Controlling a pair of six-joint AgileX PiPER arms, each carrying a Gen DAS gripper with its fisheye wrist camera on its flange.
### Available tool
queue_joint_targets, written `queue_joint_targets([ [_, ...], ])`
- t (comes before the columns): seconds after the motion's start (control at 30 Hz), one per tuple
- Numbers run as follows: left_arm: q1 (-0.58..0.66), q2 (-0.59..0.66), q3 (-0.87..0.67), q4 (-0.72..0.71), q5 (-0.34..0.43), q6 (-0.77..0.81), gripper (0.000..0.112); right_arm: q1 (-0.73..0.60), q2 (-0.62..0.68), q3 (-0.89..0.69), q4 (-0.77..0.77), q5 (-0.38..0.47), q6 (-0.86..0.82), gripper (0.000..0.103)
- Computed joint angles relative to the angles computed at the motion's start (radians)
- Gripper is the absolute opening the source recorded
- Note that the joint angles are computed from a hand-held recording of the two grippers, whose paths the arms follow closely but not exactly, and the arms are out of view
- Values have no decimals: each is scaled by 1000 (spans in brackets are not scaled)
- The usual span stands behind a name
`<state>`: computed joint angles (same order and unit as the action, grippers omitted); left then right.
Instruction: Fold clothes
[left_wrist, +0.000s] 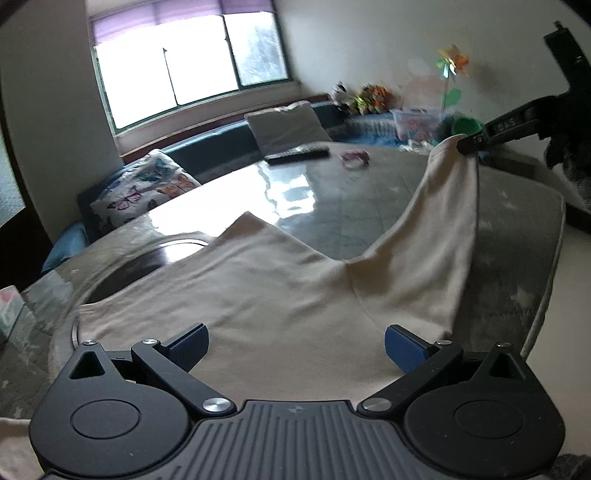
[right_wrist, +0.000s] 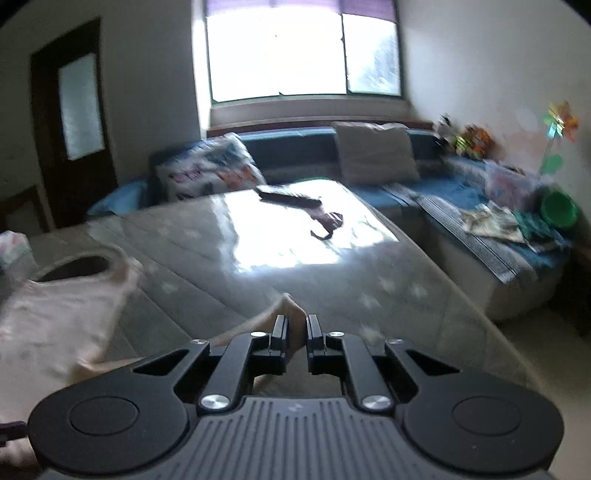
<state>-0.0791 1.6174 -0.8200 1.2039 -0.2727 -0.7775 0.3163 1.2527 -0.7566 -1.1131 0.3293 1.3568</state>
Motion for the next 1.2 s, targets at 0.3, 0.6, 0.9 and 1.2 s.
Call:
queue_joint_targets([
  [0.3, 197, -60, 39, -51, -56, 18, 103, 220, 1, -233, 272, 66, -398, 9],
  [0.6, 379, -85, 100, -31, -105, -21, 103, 386, 217, -506, 569, 31, -808, 9],
  [0.9, 457, -106, 140, 2, -118, -51, 103, 477, 464, -671, 1014, 19, -1237, 12],
  [1.2, 474, -117, 123, 123, -162, -183, 95, 435, 395, -561, 1025, 59, -1270, 22],
])
